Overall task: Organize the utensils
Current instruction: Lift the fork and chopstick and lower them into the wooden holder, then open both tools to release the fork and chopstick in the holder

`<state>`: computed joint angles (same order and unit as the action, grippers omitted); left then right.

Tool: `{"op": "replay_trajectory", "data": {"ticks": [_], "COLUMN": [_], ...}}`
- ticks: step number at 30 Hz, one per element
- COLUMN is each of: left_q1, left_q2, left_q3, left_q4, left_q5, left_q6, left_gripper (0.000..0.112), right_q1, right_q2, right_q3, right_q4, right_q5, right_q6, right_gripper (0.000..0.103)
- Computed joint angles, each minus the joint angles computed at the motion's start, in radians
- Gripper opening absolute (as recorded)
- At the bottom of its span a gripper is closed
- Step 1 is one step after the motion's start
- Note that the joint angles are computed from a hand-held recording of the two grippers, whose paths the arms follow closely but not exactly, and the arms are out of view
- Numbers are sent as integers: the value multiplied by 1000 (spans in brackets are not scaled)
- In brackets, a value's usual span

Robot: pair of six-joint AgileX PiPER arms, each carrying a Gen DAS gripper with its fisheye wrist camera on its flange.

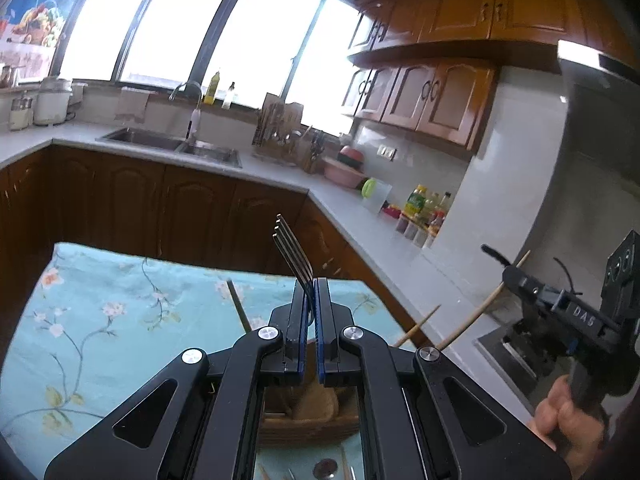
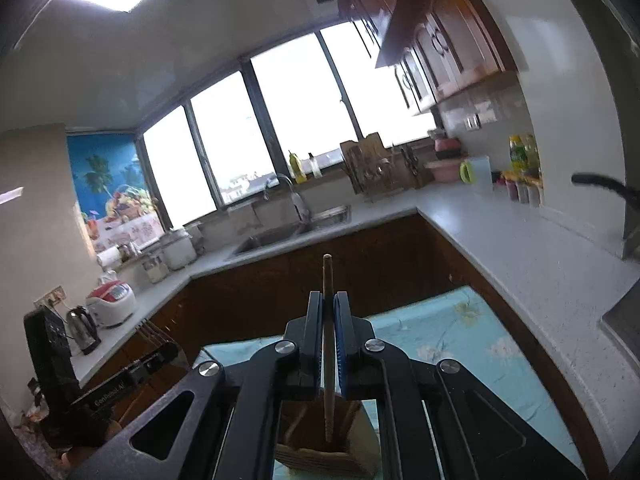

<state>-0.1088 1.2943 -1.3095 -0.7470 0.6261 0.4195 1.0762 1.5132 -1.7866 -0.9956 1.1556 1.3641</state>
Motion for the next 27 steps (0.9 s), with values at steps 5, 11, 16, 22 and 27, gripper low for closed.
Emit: {"op": "replay_trajectory", "data": {"ticks": [5, 11, 16, 22, 27], "left_q1": [-44, -59, -90, -93, -97], "left_q2": [28, 65, 84, 95, 100], "left_q3": [84, 158, 179, 189, 181], "left_q4": [5, -12, 39, 33, 58], "left_q5": [-92, -151, -167, -166, -163], "left_q6": [6, 29, 6, 6, -14], "left_gripper": [2, 2, 2, 3, 3], "right_q1": [-57, -113, -130, -147, -153], "right_q2": [0, -14, -6, -9, -10], "right_q3": [123, 251, 278, 275, 273], "right_q4": [41, 87, 114, 145, 152], "right_q5": [-83, -194, -223, -231, -230], "right_q6": [62, 128, 125, 98, 90], "right_gripper": [6, 6, 6, 7, 7]}}
